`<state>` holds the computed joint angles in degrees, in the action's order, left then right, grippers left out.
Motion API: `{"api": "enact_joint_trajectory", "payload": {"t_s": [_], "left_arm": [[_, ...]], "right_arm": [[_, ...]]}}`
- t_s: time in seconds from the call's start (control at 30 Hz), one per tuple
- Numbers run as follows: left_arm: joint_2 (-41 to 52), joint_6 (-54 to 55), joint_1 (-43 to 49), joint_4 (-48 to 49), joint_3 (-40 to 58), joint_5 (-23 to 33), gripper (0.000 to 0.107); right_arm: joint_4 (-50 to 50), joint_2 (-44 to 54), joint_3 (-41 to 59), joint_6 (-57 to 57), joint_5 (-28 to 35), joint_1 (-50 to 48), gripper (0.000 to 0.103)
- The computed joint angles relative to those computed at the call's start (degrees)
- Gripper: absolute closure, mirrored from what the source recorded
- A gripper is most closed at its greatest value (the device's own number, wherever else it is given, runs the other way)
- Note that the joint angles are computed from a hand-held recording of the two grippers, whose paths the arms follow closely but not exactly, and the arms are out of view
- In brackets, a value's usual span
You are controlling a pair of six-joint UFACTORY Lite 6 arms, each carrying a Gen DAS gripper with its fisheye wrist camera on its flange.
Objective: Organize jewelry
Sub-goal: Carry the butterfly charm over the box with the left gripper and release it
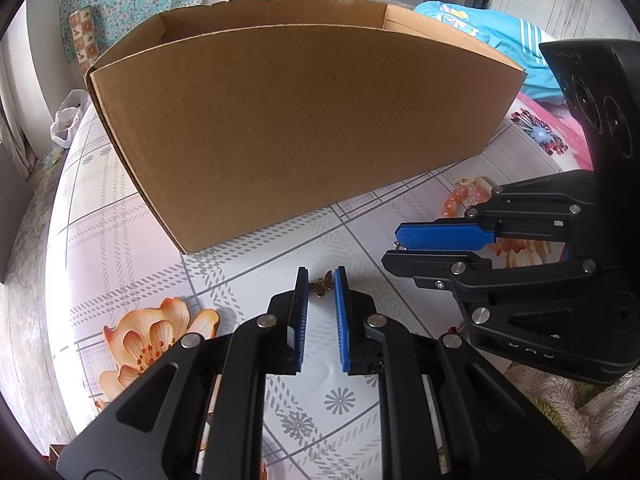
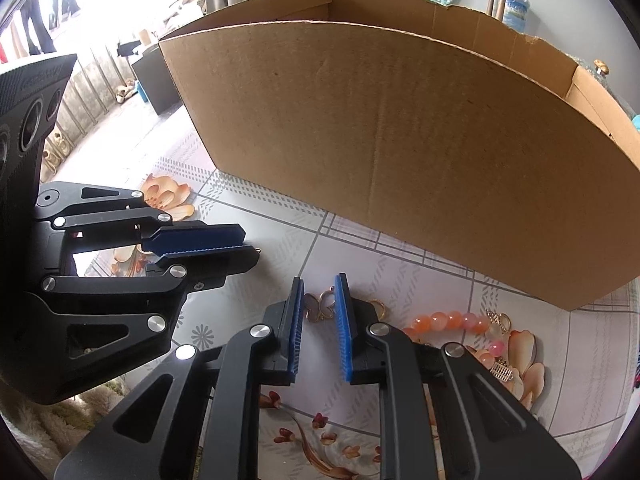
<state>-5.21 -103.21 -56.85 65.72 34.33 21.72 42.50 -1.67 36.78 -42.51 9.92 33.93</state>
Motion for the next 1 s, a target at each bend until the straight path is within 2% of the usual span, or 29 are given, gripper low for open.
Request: {"api": "enact_joint_trajectory", "payload": {"t_s": [0.17,0.33,0.53,0.67,0.73,0.8,0.9,1.0], "left_arm": [[-0.69,0.39,-0.02,-0.53,0.0,0.27,0.095],[-4.07,2.3,-3.03,-3.02,0.01,4.18,0.095],[-9.93,5.09,-9.78,-6.26,2.88,12.19,0.095],[-14.21,8.02,-10.22,-6.29,6.81,13.54,0.095],[-14.52,12.54,-7.16,-7.69,10.17,11.71,0.095],[-11.89,17.26,-2.96,-8.94,14.97,9.06,0.095],[-2.69,27.04,3.87,-13.78,24.88,6.06,0.095],[8.77,41.59,11.53,-26.45,35.83,2.89,0.095]], "right_arm": [[6.82,-7.76,-4.54,-12.24,5.36,-7.87,0.087],[5.3,-15.1,-6.99,-11.67,8.56,-11.0,0.087],[4.0,-26.7,-5.87,-11.79,18.99,-18.42,0.087],[9.09,-28.54,-0.51,-17.66,27.0,-26.03,0.087],[13.69,-26.32,3.68,-22.75,30.11,-30.52,0.087],[15.08,-22.28,8.84,-23.79,29.9,-31.37,0.087],[15.74,-11.07,18.37,-23.45,30.46,-32.88,0.087],[10.78,0.88,28.1,-16.72,27.92,-31.23,0.087]]}}
